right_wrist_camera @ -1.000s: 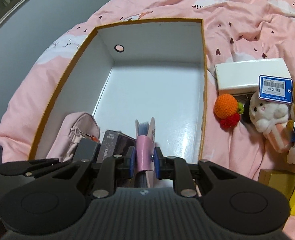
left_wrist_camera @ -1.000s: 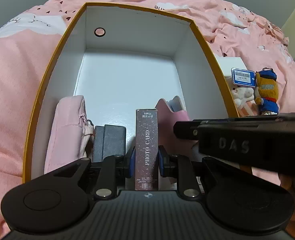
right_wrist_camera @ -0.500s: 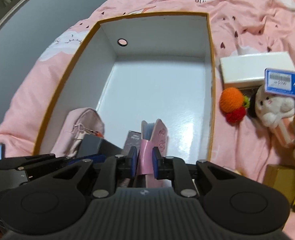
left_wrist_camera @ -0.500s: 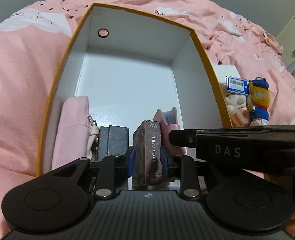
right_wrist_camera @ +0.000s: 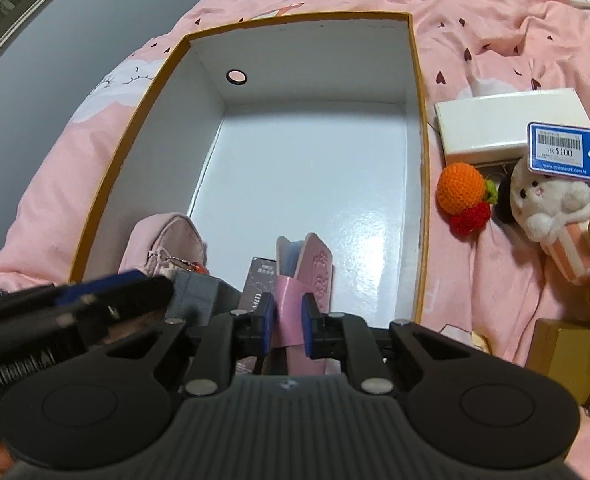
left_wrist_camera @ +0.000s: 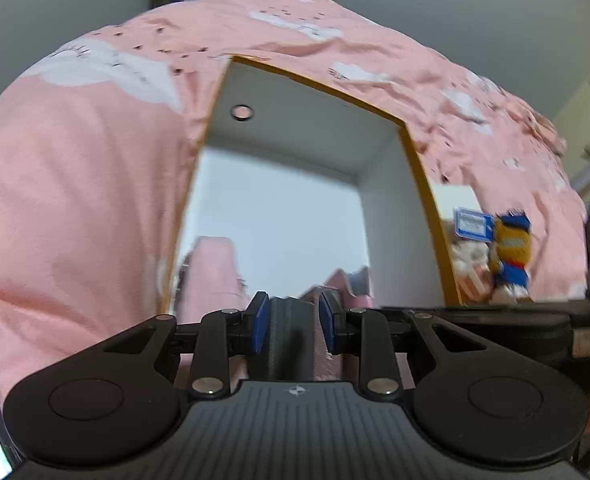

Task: Organize objects
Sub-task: 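Release the PHOTO CARD box and card holder inside the box with both tools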

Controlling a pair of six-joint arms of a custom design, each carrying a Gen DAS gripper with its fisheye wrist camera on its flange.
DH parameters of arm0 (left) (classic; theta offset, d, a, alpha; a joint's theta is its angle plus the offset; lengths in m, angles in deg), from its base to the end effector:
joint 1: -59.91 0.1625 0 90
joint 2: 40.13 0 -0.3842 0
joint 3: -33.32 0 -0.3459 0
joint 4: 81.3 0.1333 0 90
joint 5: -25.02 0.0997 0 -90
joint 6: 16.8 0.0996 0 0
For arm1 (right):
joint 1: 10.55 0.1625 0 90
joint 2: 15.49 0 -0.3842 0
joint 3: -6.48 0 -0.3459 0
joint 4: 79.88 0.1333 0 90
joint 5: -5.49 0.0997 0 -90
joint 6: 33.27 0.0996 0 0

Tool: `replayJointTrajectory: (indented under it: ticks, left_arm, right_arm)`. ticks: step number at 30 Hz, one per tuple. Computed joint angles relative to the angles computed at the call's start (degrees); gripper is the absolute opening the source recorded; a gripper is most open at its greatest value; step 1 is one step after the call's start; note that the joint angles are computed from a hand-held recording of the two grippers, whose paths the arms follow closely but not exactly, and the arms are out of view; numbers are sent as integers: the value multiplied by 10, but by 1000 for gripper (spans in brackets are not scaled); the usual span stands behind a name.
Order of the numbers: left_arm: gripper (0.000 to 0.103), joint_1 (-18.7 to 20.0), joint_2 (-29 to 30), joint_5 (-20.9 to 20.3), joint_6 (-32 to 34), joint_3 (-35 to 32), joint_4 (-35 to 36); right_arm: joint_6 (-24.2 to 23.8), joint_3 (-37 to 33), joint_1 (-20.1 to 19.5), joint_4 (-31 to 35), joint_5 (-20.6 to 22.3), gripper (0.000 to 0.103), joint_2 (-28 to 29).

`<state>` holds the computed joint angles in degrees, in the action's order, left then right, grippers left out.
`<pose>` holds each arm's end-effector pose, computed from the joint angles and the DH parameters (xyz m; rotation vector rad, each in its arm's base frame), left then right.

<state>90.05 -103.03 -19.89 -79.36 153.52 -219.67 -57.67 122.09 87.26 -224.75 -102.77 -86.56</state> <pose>-0.2863 -0.4020 0.1285 0.0222 2.5120 -0.8190 0.1672 -0.4678 0.2081 0.7364 -2.6967 0.1852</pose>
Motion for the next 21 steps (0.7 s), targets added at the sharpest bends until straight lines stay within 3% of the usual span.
replayJointTrajectory:
  ticks: [5, 7, 8, 12, 16, 21]
  left_arm:
    - [32, 4, 1, 10, -17, 6, -10]
    - [32, 3, 3, 18, -19, 6, -7]
    - [32, 2, 3, 21, -21, 8, -9]
    - [32, 3, -3, 26, -27, 21, -35]
    - [32, 3, -5, 32, -27, 25, -40]
    - [32, 4, -2, 31, -19, 25, -48]
  right_arm:
    - [11, -8, -3, 16, 10, 15, 5]
    - [43, -23, -16, 52, 39, 12, 5]
    - [57, -30, -21, 69, 52, 0, 6]
    - [89, -55, -42, 149, 121, 0, 15]
    - [56, -33, -21, 101, 84, 2, 14]
    - [-22, -31, 6, 60, 42, 6, 10]
